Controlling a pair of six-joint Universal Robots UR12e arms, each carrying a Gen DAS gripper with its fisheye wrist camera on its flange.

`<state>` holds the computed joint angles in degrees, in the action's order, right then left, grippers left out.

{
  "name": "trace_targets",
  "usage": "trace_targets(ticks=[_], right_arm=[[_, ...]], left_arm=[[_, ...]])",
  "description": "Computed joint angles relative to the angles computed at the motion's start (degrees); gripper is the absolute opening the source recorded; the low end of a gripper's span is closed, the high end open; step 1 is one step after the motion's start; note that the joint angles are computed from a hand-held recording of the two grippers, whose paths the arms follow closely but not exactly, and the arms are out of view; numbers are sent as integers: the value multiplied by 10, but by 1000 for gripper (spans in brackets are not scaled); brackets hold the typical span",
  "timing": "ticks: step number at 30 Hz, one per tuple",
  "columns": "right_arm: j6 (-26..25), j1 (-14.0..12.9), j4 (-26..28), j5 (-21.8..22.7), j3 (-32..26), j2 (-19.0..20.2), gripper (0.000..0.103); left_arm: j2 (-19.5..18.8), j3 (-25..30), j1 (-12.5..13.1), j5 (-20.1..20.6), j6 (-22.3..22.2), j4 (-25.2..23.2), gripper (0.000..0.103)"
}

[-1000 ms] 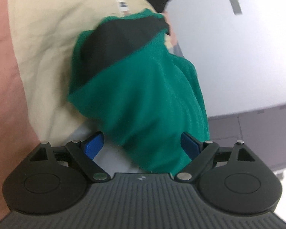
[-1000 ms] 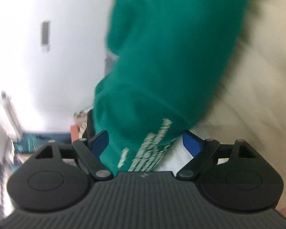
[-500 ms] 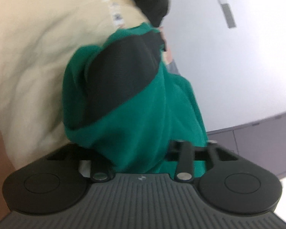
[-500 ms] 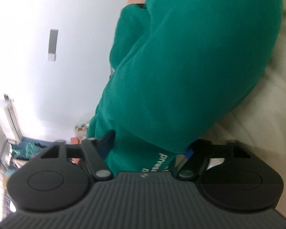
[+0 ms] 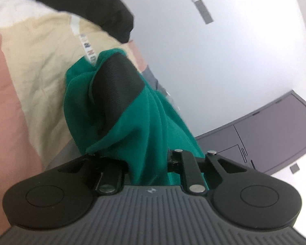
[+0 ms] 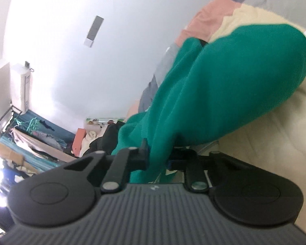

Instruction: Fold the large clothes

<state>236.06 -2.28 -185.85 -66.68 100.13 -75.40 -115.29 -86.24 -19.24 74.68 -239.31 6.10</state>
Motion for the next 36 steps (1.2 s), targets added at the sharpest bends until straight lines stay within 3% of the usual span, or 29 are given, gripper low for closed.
trace_targets(ticks=[9,13,16,22,26,29,31,36], right_arm=[[-36,0,-15,8,41,-46,12],[-105,4,-19,-3,77,-81,12],[-93,0,-12,7,83,-83,12],[-81,3,-3,-3,62,-73,13],[-82,3,4,6,29,-56,14],[-112,8,25,-3,-9,-39,14],[-122,9,45,-4,-36,-25,15],[-122,6,71,11,-89,16,28]], left_arm=[[81,-87,-22,36,13,-13,18],[106,-126,-22,24,-15,3,19],[107,-128,-17,7,-8,-17,27],[95,-118,-1,-30,-25,8,28],[81,-84,5,-30,-18,2,29],[64,-54,13,-41,-21,2,42],[48,-31,23,-68,-21,9,61],[10,13,34,-77,-28,35,73]])
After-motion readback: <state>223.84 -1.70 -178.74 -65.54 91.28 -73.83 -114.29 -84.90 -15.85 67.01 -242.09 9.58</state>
